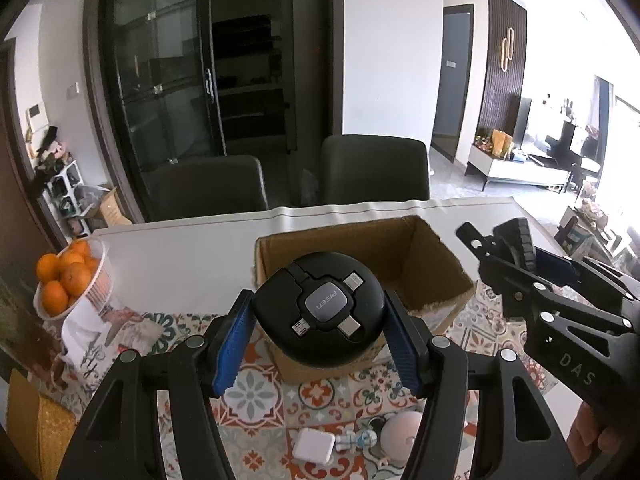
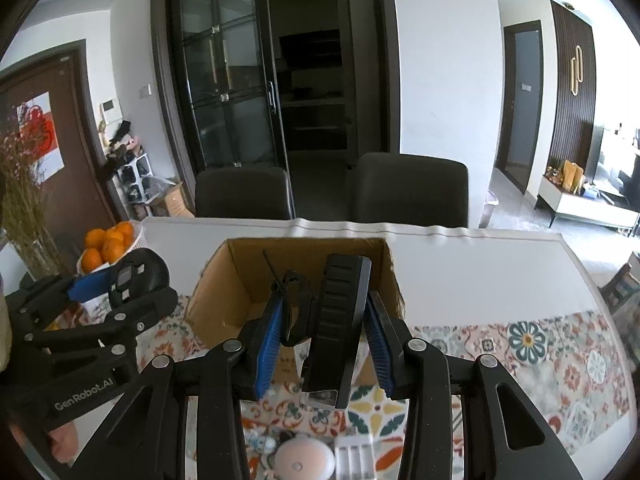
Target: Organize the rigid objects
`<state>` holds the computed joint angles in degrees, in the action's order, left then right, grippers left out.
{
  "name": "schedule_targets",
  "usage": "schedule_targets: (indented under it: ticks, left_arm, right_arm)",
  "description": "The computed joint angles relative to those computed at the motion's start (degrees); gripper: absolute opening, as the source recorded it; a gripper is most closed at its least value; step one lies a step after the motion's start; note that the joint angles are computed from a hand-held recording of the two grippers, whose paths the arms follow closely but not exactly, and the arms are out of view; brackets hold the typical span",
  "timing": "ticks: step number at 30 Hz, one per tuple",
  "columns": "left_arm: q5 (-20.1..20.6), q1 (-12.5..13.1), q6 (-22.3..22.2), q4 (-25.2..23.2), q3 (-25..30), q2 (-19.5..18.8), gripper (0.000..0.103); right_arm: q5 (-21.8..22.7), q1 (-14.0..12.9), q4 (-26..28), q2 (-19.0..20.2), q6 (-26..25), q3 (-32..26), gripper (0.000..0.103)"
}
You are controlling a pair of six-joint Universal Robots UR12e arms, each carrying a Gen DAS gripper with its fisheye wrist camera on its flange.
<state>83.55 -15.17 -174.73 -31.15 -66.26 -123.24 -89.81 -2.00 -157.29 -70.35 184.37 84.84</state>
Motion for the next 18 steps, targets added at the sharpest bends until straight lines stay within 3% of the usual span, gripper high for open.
schedule_targets:
  ticks: [18]
  left_arm:
    - [-0.2, -0.3, -0.3, -12.8, 13.8, -7.3, 0.062]
  right_arm:
    - [3.9, -1.7, 10.1, 7.1, -2.0, -11.9, 0.041]
